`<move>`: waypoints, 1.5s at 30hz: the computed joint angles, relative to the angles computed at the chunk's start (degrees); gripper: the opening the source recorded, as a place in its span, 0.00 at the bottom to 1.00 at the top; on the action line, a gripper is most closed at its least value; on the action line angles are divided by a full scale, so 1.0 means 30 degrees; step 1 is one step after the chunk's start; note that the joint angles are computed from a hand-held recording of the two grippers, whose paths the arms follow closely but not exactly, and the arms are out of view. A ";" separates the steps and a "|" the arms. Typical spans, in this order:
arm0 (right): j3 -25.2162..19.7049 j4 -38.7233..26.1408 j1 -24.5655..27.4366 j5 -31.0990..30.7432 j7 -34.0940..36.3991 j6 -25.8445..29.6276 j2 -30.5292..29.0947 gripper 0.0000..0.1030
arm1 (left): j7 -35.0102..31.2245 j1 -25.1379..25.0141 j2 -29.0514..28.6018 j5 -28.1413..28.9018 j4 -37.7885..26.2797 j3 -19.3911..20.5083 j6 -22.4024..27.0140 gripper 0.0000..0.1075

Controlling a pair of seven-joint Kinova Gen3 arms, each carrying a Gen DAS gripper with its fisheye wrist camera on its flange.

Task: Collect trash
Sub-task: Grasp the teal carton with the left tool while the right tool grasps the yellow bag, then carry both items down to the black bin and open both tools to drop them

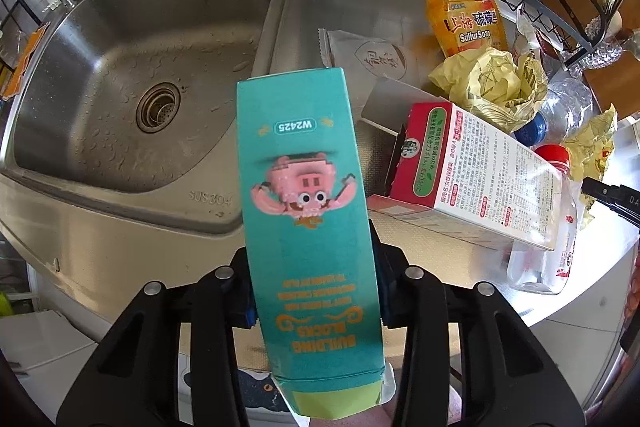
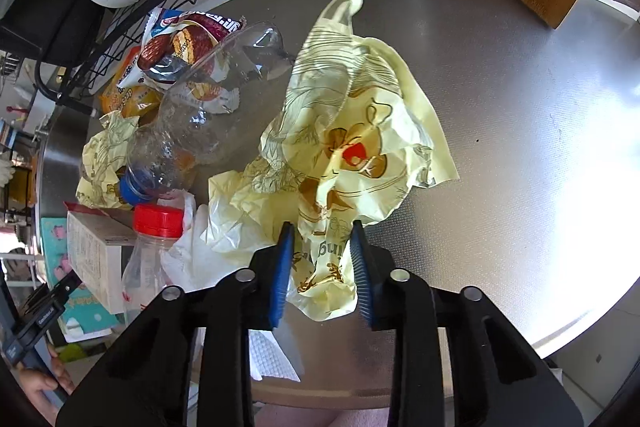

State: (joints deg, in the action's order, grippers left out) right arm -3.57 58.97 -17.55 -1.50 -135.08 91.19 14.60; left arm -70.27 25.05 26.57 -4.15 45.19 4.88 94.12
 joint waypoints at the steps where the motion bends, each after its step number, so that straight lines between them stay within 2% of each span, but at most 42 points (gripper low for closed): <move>1: 0.0019 0.0171 -0.0011 0.0100 -0.0023 -0.0113 -0.0113 0.16 | -0.0043 -0.0007 -0.0066 0.0026 0.0124 0.0019 -0.0092 0.36; 3: 0.0016 0.0345 -0.0069 0.0382 0.0056 -0.0159 -0.0317 0.08 | -0.0080 -0.0041 -0.0290 0.0070 0.0502 0.0038 -0.0444 0.35; 6: -0.0013 0.0331 -0.0330 0.1075 0.0073 -0.0120 -0.0709 0.06 | -0.0070 -0.0061 -0.0641 0.0040 0.0953 0.0068 -0.0790 0.34; 11: -0.0095 -0.0065 -0.0469 0.1669 0.0088 -0.0058 -0.1432 0.05 | -0.0043 0.0214 -0.1280 -0.0679 0.0952 0.0019 -0.1006 0.33; 16: -0.0392 -0.1293 -0.1099 0.2800 0.0338 0.0537 -0.2133 0.05 | 0.0200 0.0955 -0.2565 -0.2206 0.0983 -0.0071 -0.1206 0.33; 21: -0.1005 -0.2596 -0.2155 0.3940 0.0476 0.1221 -0.3020 0.05 | -0.0351 0.1764 -0.4306 -0.3404 0.1146 0.0552 -0.1314 0.34; 24: -0.1671 -0.2831 -0.3084 0.4530 0.0351 0.1549 -0.3674 0.05 | -0.0394 0.2039 -0.5776 -0.3385 0.2174 0.1109 -0.1710 0.34; 27: -0.2446 -0.1663 -0.3643 0.4021 0.0279 0.0956 -0.4704 0.05 | -0.0412 0.1719 -0.7266 -0.2446 0.3788 0.1753 -0.2346 0.34; 29: -0.2943 -0.0226 -0.3813 0.3338 0.0083 0.0071 -0.5476 0.05 | -0.0281 0.1440 -0.8210 -0.1682 0.5166 0.2183 -0.2782 0.34; 34: -0.4290 0.2863 -0.4273 0.1872 -0.0938 -0.0741 -0.6635 0.05 | -0.0017 0.0852 -0.9773 -0.0283 0.8635 0.3096 -0.3950 0.34; 39: -0.5013 0.6007 -0.4733 0.0462 -0.1690 -0.1896 -0.6725 0.05 | -0.0823 0.0052 -1.0838 0.2344 1.2744 0.3029 -0.6946 0.34; 45: -0.6026 0.9972 -0.5960 0.1479 -0.3705 -0.4886 -0.6135 0.05 | -0.0903 -0.0179 -0.9881 0.3804 1.6959 0.3246 -1.0437 0.34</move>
State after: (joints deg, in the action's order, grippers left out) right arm -21.65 88.89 -35.43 2.94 -146.19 76.53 -3.80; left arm -72.98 24.51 -3.07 7.26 96.06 14.61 62.81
